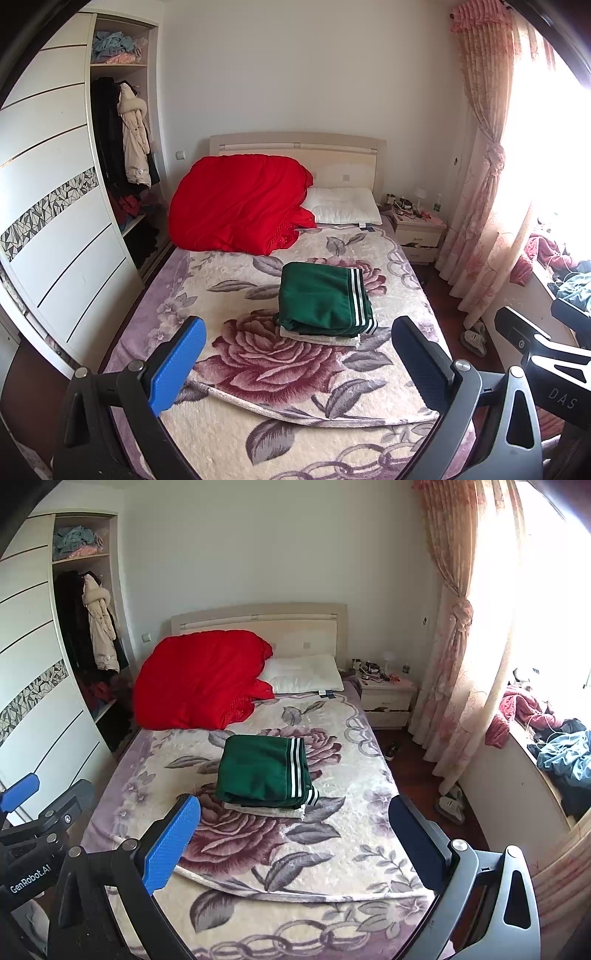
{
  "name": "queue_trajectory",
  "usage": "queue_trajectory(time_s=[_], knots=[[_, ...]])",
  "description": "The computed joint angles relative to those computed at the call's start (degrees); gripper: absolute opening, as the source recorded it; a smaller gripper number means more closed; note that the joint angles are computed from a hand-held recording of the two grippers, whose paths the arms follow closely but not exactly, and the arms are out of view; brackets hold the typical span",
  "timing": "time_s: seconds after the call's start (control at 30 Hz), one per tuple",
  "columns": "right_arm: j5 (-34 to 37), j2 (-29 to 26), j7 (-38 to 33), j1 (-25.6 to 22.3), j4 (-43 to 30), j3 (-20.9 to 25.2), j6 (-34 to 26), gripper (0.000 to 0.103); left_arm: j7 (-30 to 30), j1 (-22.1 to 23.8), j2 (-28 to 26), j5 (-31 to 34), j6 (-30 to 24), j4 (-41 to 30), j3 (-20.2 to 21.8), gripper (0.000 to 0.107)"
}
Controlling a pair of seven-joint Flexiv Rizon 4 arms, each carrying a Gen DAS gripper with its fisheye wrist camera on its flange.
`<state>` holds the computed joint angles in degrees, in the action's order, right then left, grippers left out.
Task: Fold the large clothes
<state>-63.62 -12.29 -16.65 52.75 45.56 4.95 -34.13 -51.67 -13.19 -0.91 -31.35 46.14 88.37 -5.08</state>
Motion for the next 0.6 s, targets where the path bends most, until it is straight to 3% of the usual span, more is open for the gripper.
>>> queue_trajectory(time_s=[0.6], knots=[[-1.8, 0.2, 0.3, 1.2, 0.9, 0.3, -2.4, 0.103, -0.2, -0.4, 0.0, 0.7, 0.5, -0.2, -0.2, 0.103]])
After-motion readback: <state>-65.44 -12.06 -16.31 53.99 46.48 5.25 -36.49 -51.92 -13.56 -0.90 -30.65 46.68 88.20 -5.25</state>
